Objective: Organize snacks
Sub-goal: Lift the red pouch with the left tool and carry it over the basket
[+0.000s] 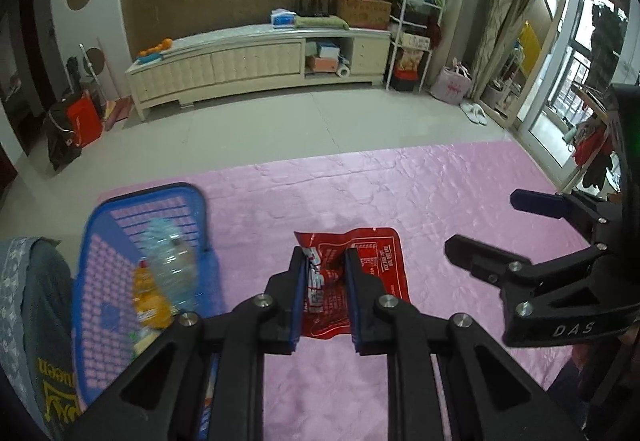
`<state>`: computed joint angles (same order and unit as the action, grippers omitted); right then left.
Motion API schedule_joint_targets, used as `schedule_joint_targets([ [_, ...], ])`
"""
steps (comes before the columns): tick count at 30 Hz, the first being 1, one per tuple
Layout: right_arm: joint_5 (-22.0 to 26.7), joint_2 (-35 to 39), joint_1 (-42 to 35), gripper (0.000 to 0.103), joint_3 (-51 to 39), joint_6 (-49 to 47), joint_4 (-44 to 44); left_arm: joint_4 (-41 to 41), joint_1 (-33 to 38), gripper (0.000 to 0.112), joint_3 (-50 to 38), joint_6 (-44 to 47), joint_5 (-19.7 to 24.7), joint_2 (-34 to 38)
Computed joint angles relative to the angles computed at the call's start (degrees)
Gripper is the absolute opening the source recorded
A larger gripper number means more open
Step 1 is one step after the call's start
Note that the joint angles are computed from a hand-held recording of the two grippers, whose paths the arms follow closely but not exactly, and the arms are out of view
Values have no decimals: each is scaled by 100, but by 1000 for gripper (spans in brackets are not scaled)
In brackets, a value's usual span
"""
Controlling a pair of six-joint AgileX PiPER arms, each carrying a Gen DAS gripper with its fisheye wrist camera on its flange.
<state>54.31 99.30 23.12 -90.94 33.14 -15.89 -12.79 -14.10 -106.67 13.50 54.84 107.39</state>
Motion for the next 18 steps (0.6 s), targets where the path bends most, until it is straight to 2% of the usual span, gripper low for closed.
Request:
schedule_joint_targets([
  [7, 230, 223, 538, 103, -520, 314, -181, -207, 546, 17, 822, 506, -122, -749],
  [18, 551, 1181, 1161, 103, -1757, 331, -149, -637, 1509, 18, 1062, 1285, 39, -978],
])
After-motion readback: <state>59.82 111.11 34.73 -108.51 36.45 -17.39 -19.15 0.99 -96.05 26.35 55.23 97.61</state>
